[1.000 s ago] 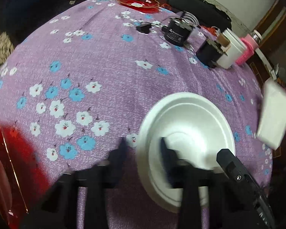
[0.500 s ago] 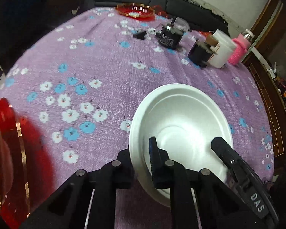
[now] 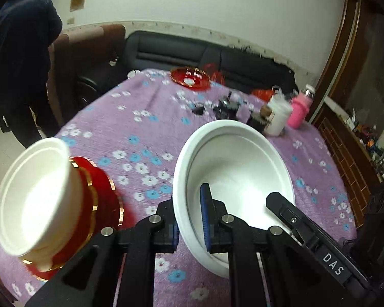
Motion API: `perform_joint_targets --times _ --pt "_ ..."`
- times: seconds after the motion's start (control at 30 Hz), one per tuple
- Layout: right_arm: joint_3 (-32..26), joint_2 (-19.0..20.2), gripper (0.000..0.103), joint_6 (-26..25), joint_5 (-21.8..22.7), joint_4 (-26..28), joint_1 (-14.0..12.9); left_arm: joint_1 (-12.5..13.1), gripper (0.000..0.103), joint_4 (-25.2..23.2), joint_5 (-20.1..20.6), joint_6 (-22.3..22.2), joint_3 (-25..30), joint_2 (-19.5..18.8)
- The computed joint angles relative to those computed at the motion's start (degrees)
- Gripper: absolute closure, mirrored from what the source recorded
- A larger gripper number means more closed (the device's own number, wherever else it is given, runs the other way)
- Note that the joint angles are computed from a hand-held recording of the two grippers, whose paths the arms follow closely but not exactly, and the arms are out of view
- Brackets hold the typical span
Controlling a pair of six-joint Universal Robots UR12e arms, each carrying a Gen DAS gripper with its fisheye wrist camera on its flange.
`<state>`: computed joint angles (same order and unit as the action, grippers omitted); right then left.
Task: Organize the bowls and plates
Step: 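Carry the small white bowl over the stack and lower it in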
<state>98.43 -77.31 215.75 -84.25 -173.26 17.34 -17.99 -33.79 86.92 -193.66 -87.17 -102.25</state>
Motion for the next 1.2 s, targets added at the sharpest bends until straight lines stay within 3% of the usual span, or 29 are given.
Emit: perform_joint_targets --times 0.37,0.67,0.8,1.1,1.2 --pt "-6.63 1.61 0.087 -5.74 -1.31 2.74 5.12 4.84 0.090 3.18 -2.37 -4.06 -5.76 5.92" --pt "-15.32 6.71 0.086 -9.48 0.45 7.92 8.72 9.40 0.089 6.14 0.17 -7.57 -9.10 8.85" --pt "-18.98 9.13 0.086 -10.94 0.22 11.21 9.96 11.23 0.086 5.70 1.04 -8.33 -10.23 9.28" --pt "-24.84 13.86 0.086 -12.72 -1.79 19.50 11.42 12.87 0.084 0.36 1.56 -8.63 -9.46 7.14" --pt "-25.52 14.66 0.086 -12.45 -2.95 21.89 11.50 12.86 0.082 0.74 1.65 -8.11 -9.54 6.71"
